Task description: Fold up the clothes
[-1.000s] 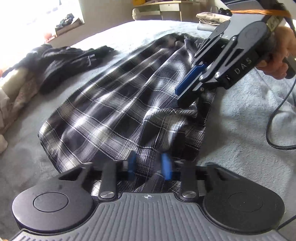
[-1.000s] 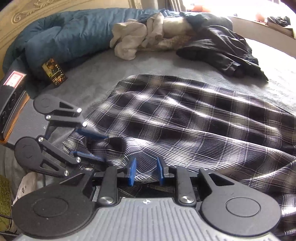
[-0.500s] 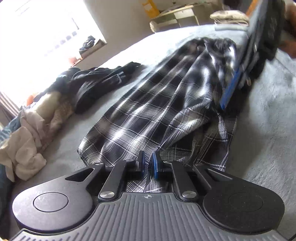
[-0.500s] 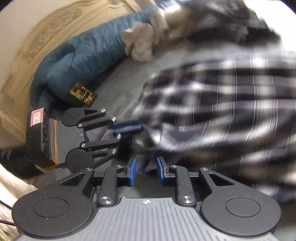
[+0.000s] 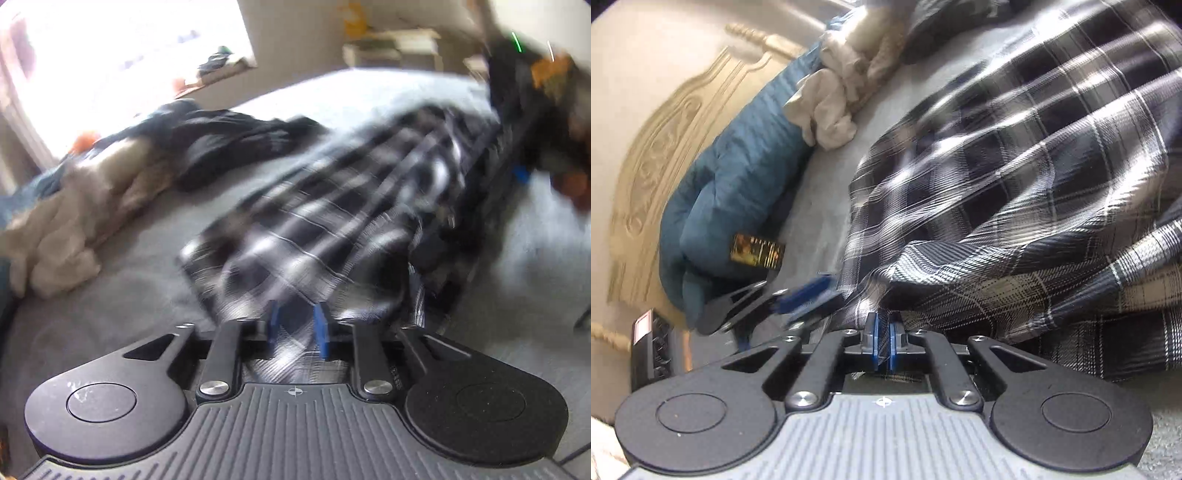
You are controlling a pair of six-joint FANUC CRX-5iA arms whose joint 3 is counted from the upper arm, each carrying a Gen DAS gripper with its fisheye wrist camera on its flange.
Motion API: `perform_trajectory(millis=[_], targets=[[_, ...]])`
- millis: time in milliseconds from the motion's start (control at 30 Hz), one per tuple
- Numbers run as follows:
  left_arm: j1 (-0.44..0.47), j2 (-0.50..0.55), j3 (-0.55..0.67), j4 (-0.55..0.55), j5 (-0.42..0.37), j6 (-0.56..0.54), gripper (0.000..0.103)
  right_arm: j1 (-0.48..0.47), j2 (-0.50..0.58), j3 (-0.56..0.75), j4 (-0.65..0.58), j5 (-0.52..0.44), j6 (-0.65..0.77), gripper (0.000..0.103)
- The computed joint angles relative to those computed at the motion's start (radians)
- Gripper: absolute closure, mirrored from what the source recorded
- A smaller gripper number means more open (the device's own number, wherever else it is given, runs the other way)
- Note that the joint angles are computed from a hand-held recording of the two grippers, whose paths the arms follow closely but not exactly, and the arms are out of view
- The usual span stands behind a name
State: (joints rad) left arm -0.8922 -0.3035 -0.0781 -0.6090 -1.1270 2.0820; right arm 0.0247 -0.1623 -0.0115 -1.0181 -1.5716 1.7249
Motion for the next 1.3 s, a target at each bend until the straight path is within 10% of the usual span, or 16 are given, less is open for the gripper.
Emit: perform_trajectory(millis=[400,633,833,1033,1300], targets=[[0.111,-0.033,-0.127,0.364,0.242,-0.073,0.073,0.05,0.012,-0.039,0.04,0.089,-0.1,0.094],[0.084,-0.009,-0.12,0.301,0.205,0.025,0.073,0.031,0.023,-0.016,0.023,0.047,-0.083,0.07],[0.093,-0.014,-0.131,0.278,0.205,0.075,0.073,0.033,0.037,0.137,0.039,-0.074,0.232,0.063],[0.07,-0.004,-0.121,0.247,0.186,0.072,0.073,0.306,0.025,0.189,0.343,0.101,0.504,0.059],[0.054,-0.002,-0.119,0.226,0.173,0.082,0.073,0.518,0.145,0.276,0.54,-0.006,0.754,0.06]])
